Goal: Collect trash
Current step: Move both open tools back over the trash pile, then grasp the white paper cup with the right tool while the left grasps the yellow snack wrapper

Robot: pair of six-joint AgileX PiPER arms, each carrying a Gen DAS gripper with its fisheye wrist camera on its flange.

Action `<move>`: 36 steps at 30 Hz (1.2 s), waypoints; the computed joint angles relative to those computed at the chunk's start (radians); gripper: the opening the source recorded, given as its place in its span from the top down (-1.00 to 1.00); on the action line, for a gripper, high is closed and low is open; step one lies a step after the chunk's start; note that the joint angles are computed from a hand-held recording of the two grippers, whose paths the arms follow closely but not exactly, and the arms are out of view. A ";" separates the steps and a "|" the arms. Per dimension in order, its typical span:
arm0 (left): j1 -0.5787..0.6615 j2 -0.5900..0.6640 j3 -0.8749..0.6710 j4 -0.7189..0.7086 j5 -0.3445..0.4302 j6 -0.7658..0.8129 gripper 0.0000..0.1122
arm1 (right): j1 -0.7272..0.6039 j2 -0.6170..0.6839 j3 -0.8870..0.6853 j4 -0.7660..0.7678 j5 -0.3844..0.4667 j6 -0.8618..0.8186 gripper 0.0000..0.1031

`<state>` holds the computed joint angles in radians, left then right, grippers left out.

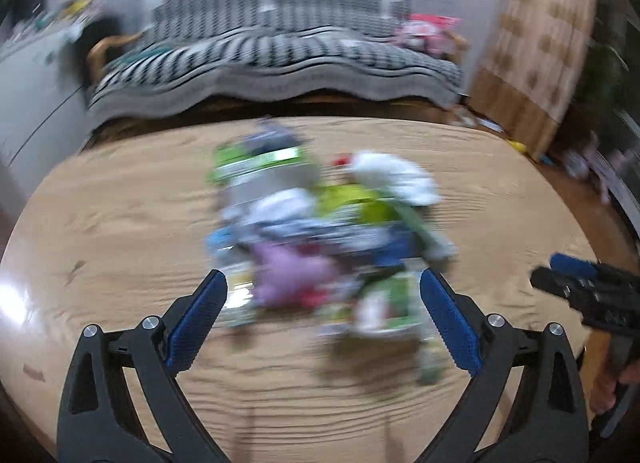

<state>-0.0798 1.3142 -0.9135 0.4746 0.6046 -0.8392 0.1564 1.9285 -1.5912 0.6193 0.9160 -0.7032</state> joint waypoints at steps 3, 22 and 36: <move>0.130 -0.030 0.043 -0.105 -0.028 0.131 -0.68 | 0.089 0.000 0.017 -0.010 -0.018 0.021 -0.40; 0.332 0.180 0.033 -0.344 -0.124 0.412 -0.68 | 0.356 0.056 0.051 -0.189 -0.222 0.008 -0.61; 0.349 0.296 -0.051 -0.263 -0.125 0.341 -0.68 | 0.308 -0.004 0.092 -0.069 -0.246 -0.108 -0.17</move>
<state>0.2691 1.6107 -0.9645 0.2121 0.4797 -0.4986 0.4647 1.9242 -1.4997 0.5505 0.6698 -0.8111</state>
